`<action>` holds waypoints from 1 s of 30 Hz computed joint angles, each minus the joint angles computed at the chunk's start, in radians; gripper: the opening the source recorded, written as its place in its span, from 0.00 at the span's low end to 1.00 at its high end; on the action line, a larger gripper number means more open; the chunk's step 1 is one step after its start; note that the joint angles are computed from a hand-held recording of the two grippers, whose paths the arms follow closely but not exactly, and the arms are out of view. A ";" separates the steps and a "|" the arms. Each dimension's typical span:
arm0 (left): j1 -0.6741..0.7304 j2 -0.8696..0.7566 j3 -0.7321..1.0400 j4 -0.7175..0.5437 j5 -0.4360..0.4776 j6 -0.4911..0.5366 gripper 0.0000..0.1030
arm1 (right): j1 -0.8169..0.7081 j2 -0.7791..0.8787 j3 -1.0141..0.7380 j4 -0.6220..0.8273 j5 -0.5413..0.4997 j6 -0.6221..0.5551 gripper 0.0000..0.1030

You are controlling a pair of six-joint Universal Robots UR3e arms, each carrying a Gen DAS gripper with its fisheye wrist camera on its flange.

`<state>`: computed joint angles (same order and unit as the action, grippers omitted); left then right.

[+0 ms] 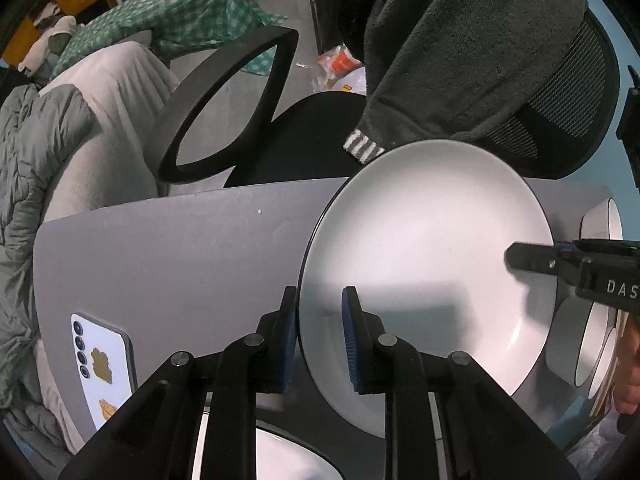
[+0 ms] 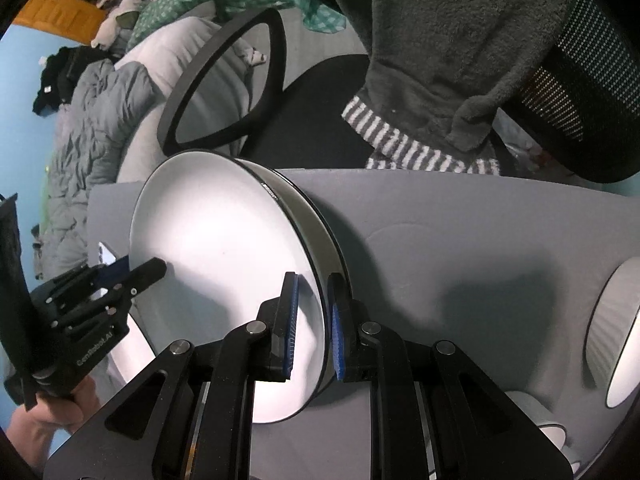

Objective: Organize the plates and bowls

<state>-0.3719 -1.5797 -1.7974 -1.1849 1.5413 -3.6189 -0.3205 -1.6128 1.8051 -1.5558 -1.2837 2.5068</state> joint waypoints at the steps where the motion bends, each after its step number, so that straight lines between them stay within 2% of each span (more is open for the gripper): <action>1: 0.002 0.001 0.000 -0.001 -0.003 0.006 0.20 | 0.008 0.012 -0.015 0.015 -0.009 0.009 0.20; 6: 0.003 0.012 0.001 -0.006 -0.005 0.020 0.20 | 0.032 0.030 -0.050 0.043 -0.032 0.034 0.27; 9: 0.005 0.018 0.000 -0.013 -0.007 0.026 0.25 | 0.040 0.031 -0.066 0.062 -0.034 0.048 0.35; 12: 0.009 0.038 -0.012 -0.015 -0.008 0.026 0.25 | 0.047 0.027 -0.084 0.082 -0.039 0.056 0.43; 17: 0.014 0.079 -0.031 -0.023 -0.011 0.035 0.26 | 0.072 0.020 -0.093 0.080 -0.067 0.084 0.44; 19: 0.020 0.103 -0.047 -0.024 -0.018 0.040 0.30 | 0.080 0.014 -0.094 0.075 -0.082 0.096 0.45; 20: 0.023 0.119 -0.057 -0.026 -0.020 0.040 0.35 | 0.086 0.009 -0.092 0.066 -0.095 0.105 0.51; 21: 0.027 0.134 -0.067 -0.028 -0.020 0.041 0.40 | 0.093 -0.001 -0.087 0.050 -0.112 0.116 0.52; 30: 0.089 0.345 -0.164 -0.117 -0.041 0.056 0.52 | 0.074 -0.110 -0.041 0.066 -0.102 0.092 0.52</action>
<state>-0.2827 -1.2344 -1.9617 -1.3018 1.5002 -3.5625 -0.2461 -1.7230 1.7637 -1.4901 -1.3857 2.5992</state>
